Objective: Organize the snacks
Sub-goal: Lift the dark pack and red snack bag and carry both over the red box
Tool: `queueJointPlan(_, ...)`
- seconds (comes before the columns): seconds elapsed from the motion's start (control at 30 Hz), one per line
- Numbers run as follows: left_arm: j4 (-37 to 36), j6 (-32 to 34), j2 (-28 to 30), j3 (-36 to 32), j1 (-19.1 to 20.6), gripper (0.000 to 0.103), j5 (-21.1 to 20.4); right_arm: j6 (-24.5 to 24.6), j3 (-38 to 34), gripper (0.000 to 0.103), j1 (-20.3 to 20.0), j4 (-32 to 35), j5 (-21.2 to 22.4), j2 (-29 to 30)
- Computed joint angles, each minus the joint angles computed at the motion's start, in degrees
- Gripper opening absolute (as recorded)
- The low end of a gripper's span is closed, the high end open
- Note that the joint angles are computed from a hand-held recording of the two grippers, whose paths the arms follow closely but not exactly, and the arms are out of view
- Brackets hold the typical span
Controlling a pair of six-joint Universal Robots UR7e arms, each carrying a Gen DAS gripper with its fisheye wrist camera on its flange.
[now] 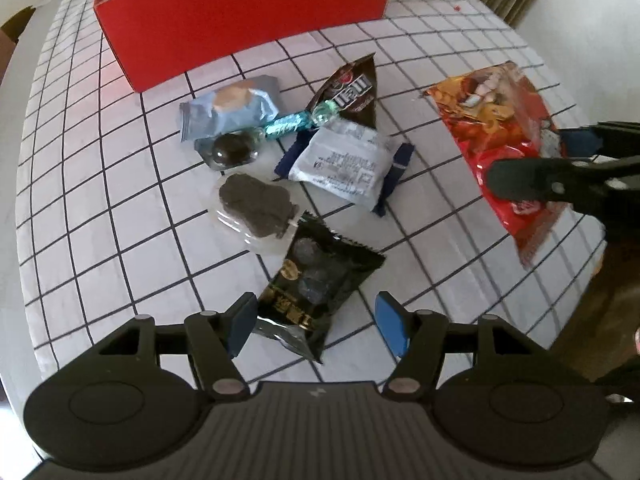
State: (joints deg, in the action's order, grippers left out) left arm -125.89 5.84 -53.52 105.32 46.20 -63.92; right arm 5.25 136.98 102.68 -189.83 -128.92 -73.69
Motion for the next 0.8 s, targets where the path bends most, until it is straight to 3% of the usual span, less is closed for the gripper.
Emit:
queueJointPlan(0.23, -2.07, -0.64, 1.37, 0.27, 0.17, 0.063, 1.94, 0.4, 0.26, 0.073, 0.07, -0.27, -0.68, -0.15)
queueJointPlan(0.47, -2.87, -3.09, 0.78, 1.26, 0.22, 0.041, 2.13, 0.69, 0.2, 0.073, 0.16, -0.24, -1.04, 0.04)
queueJointPlan(0.8, -6.39, -12.5, -1.39, 3.75, 0.46, 0.034, 2.3, 1.25, -0.18, 0.073, 0.31, -0.97, -2.88, 0.69)
